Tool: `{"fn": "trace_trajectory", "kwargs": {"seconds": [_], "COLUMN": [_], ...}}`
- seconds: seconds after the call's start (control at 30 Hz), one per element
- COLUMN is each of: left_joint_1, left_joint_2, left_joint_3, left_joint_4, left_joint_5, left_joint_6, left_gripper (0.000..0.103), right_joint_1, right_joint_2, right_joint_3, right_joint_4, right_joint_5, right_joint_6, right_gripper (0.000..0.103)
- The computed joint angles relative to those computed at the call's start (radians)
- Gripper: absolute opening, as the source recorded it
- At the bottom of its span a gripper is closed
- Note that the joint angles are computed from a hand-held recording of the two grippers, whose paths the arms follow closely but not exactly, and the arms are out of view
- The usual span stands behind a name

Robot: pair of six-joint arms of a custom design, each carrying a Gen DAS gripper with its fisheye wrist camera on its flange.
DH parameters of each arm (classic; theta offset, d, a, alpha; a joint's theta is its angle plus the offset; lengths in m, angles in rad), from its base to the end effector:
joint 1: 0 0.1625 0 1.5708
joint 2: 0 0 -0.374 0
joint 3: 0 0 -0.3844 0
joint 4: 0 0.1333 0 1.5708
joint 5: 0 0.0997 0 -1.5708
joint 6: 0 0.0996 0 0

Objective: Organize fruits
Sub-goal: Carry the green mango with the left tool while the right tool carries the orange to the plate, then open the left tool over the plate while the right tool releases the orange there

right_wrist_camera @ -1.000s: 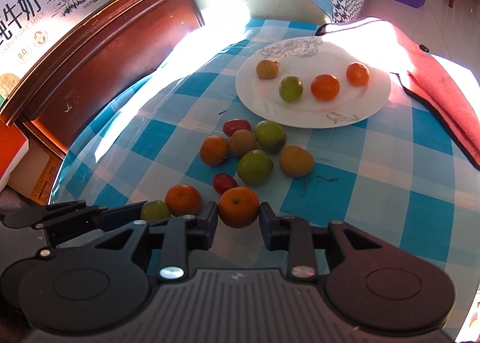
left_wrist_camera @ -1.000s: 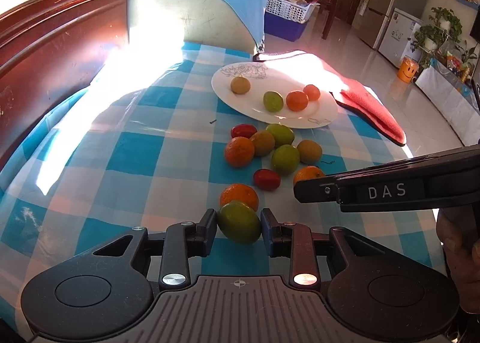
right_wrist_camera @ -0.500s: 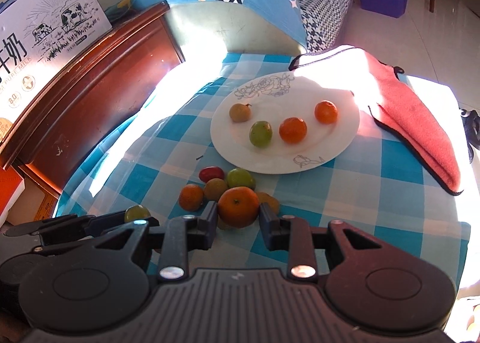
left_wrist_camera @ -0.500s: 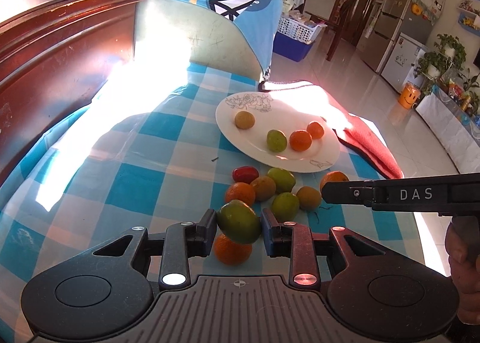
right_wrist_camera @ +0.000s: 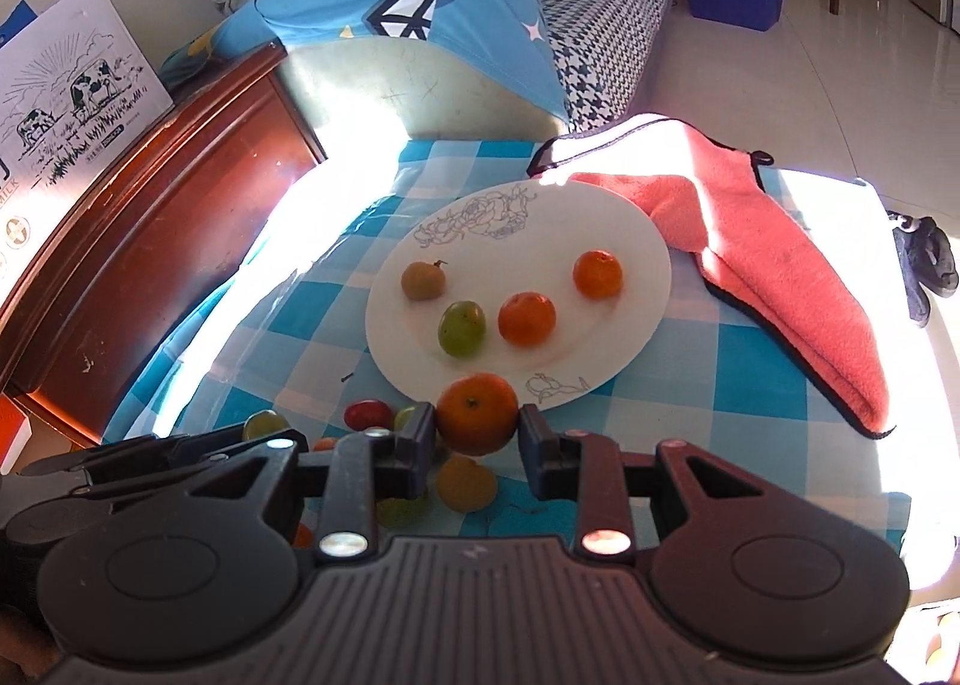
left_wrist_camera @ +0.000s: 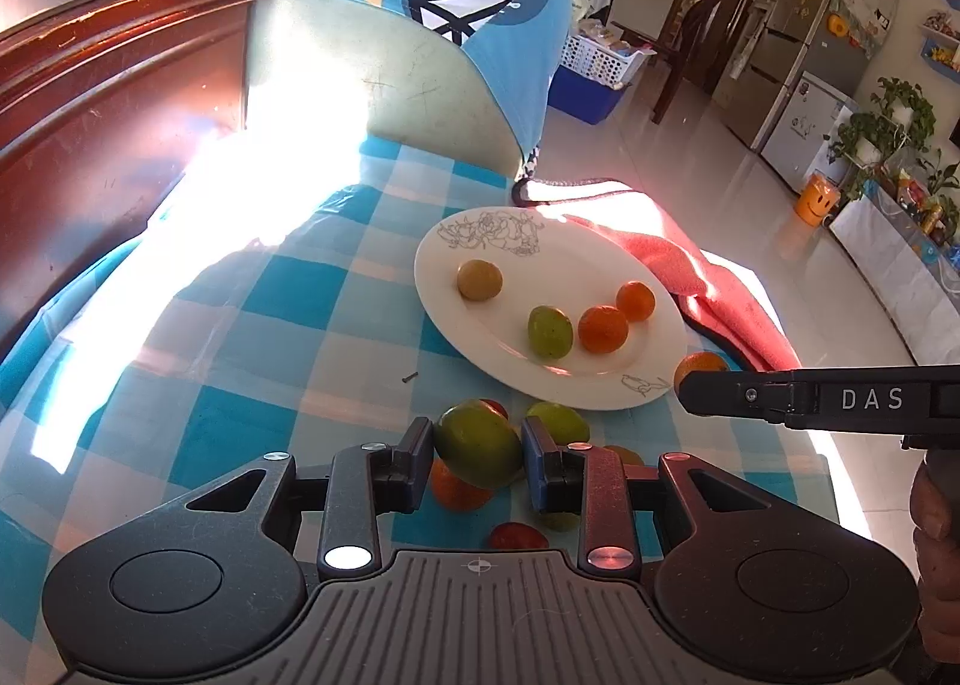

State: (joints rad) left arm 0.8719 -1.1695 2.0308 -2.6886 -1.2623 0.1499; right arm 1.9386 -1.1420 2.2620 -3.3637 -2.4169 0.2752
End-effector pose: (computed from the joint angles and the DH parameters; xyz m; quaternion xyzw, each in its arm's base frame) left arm -0.2074 -0.5010 0.1486 0.3856 0.9012 -0.1630 0.1124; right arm 0.2138 -0.3914 0.1671 -0.0956 -0.8661 0.4081 0.2725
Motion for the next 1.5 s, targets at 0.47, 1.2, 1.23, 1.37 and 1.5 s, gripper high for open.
{"fn": "trace_trajectory", "kwargs": {"seconds": [0.47, 1.2, 1.23, 1.37, 1.5], "left_joint_1": [0.012, 0.026, 0.026, 0.023, 0.013], "left_joint_2": [0.151, 0.321, 0.321, 0.319, 0.306], "left_joint_3": [-0.128, -0.264, -0.265, -0.263, -0.249], "left_joint_4": [-0.030, -0.028, -0.030, -0.038, -0.047], "left_joint_5": [-0.036, -0.026, -0.025, -0.029, -0.029], "left_joint_6": [0.046, 0.085, 0.083, 0.081, 0.089], "left_gripper": [0.029, 0.029, 0.029, 0.031, 0.033], "right_joint_1": [-0.078, -0.189, -0.193, -0.196, -0.196], "right_joint_2": [-0.019, 0.016, 0.017, 0.017, 0.009], "right_joint_3": [-0.031, -0.074, -0.075, -0.078, -0.073], "right_joint_4": [0.013, -0.029, -0.032, -0.038, -0.061], "right_joint_5": [0.001, 0.079, 0.085, 0.093, 0.110], "right_joint_6": [-0.036, -0.037, -0.037, -0.023, -0.018], "right_gripper": [0.030, 0.030, 0.031, 0.034, 0.039]}}
